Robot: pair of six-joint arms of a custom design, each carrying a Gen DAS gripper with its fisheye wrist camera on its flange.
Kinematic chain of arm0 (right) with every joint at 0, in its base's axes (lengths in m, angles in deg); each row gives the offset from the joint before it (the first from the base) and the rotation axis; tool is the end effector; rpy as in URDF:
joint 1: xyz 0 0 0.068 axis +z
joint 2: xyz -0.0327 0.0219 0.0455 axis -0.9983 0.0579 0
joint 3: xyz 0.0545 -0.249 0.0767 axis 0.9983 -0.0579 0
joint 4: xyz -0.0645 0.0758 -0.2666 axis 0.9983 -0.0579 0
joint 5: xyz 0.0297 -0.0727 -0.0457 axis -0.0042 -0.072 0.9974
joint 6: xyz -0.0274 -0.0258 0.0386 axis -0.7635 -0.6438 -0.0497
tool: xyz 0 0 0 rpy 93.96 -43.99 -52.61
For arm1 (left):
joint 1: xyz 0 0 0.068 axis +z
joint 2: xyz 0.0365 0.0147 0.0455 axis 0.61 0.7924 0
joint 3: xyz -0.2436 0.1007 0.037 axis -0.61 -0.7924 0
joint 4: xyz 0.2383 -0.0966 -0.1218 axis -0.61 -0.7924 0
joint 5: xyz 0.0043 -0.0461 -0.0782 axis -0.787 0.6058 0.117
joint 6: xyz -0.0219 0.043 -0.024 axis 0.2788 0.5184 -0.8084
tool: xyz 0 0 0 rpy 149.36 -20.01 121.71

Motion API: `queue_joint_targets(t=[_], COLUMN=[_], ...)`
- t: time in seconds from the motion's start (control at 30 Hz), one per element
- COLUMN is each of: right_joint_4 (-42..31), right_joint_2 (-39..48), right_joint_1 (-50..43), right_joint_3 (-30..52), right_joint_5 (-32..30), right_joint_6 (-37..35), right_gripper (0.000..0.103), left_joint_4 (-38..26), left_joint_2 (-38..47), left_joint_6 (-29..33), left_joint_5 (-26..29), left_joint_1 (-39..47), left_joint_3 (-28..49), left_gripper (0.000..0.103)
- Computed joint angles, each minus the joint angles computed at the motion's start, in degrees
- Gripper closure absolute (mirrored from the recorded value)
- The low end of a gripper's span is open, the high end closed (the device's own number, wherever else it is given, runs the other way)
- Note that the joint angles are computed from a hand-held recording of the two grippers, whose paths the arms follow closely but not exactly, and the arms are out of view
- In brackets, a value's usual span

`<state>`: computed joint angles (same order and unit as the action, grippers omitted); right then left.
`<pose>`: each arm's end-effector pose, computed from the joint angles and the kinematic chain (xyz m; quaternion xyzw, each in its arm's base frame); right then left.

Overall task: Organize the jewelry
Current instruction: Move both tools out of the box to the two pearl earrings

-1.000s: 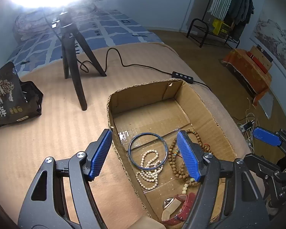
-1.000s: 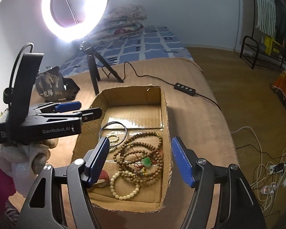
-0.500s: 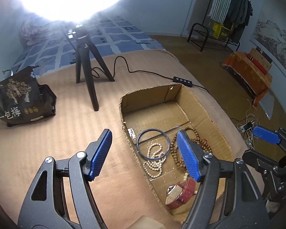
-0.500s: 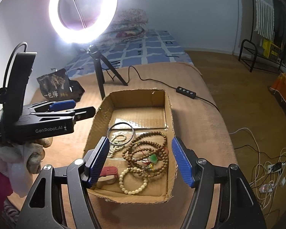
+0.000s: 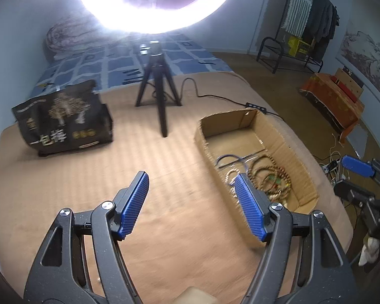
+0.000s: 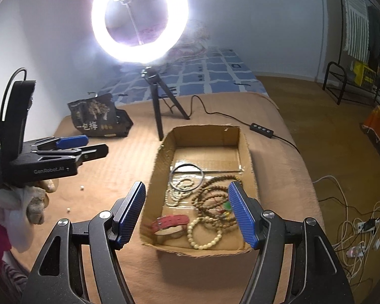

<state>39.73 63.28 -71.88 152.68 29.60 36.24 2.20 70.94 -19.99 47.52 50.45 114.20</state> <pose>0.3063 0.0917 0.3577 -0.2246 0.8933 0.1617 0.3541 0.2978 0.0605 0.3623 -0.0371 0.9381 -0.0490 0.3408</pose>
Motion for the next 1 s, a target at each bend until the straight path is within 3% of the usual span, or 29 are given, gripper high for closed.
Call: queue_joint_targets(t=[0.63,0.8,1.0], right_joint_4=[0.5,1.1,2.2], right_joint_2=[-2.3,0.1,6.5], right_joint_1=[13.8,17.1,20.2], right_joint_3=[-1.3,-0.5,2.7], right_joint_5=[5.5,5.9,4.0], right_joint_6=[5.7,7.2,11.2], right_gripper=[0.036,0.036,0.036], left_joint_4=[-9.1,-10.2,-11.2], left_joint_2=[-6.6,-4.9,-3.7], left_joint_6=[21.0,24.6,29.2], left_joint_5=[12.7,14.0,15.1], left_joint_1=[30.4,36.0,39.4], left_joint_3=[-7.9,-9.5,-11.5], left_gripper=[0.031,0.047,0.055])
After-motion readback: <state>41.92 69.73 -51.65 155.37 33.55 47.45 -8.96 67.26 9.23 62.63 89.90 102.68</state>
